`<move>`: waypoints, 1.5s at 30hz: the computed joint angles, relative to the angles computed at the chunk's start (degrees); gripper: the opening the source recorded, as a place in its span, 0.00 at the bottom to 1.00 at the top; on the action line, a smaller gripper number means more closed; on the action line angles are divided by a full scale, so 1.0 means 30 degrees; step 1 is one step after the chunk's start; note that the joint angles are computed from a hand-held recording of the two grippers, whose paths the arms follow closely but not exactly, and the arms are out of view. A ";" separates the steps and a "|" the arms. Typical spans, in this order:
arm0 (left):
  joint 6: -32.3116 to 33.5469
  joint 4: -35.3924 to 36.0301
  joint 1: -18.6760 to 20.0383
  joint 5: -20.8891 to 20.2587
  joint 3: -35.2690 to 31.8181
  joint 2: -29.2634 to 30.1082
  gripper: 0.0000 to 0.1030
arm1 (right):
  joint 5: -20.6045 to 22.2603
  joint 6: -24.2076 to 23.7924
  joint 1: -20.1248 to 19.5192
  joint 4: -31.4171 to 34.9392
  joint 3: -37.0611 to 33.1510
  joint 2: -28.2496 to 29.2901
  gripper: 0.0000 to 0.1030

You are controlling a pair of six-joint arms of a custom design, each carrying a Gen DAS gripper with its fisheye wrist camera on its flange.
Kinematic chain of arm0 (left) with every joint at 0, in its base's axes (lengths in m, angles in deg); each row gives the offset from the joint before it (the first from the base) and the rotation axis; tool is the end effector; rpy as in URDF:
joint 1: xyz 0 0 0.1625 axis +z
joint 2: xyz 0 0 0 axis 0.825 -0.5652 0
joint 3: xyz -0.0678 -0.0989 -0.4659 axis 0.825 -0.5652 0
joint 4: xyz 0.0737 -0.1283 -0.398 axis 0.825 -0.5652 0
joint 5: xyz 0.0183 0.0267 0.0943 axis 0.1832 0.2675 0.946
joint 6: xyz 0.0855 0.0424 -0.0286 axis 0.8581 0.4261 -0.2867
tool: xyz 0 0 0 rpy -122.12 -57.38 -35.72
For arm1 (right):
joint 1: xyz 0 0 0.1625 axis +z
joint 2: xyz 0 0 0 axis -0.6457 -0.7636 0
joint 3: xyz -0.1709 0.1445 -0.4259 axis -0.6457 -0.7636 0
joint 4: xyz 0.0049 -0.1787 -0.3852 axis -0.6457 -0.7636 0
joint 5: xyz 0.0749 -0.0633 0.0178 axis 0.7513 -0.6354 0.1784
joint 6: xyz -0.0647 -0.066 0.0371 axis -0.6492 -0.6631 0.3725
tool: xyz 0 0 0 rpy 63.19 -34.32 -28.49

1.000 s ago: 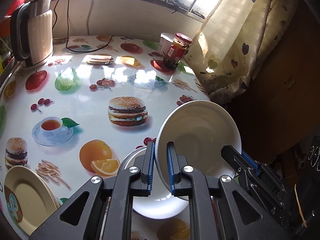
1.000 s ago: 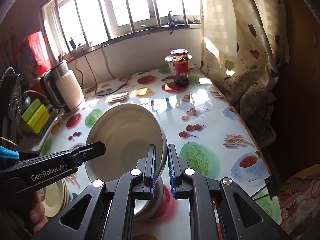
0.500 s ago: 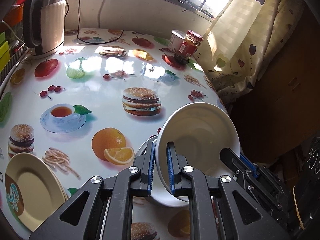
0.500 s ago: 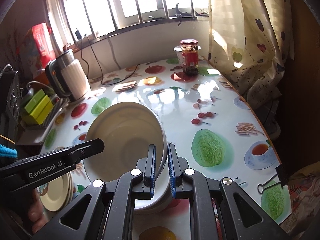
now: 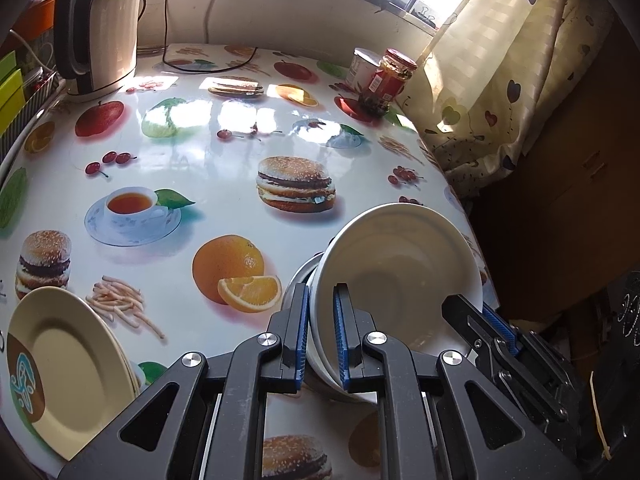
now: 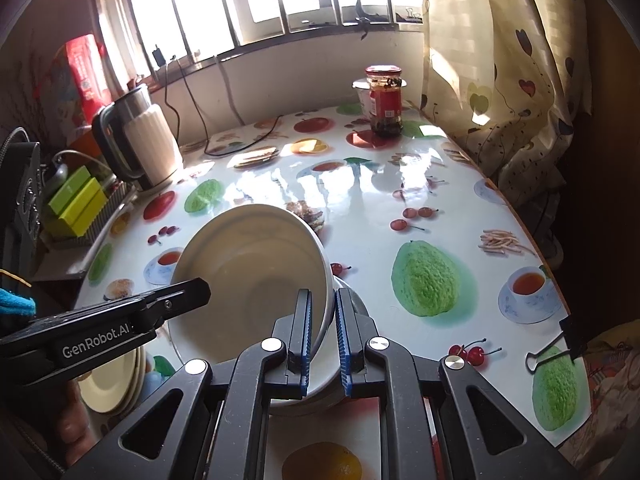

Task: Organize plates and bowls
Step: 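Lower the white bowl into the steel bowl stack with both tools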

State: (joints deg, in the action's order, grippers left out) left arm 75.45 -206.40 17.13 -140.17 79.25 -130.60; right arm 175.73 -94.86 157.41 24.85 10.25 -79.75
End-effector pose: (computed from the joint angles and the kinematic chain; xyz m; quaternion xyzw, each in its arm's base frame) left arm -0.0720 -0.7494 0.2731 0.3363 0.9342 -0.0526 0.1070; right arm 0.3687 -0.6210 -0.0325 -0.1147 -0.8192 0.4360 0.3544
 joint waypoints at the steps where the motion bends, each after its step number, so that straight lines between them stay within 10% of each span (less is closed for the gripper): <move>1: -0.0051 0.0046 0.0002 0.0041 -0.0005 0.0019 0.12 | 0.0004 0.0070 -0.0013 0.0059 -0.0012 0.0034 0.12; 32: -0.0251 0.0046 0.0051 0.0279 -0.0024 0.0249 0.12 | -0.0324 0.1247 -0.0495 0.1045 -0.0012 0.0287 0.13; 45: -0.0538 -0.0066 0.0161 0.0148 -0.0281 0.0374 0.12 | -0.0244 -0.1034 -0.0351 -0.3159 0.2205 -0.1018 0.06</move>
State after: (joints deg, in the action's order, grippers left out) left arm 73.84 -206.59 17.61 -139.73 78.41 -129.48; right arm 175.00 -97.96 156.36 15.38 16.86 -82.80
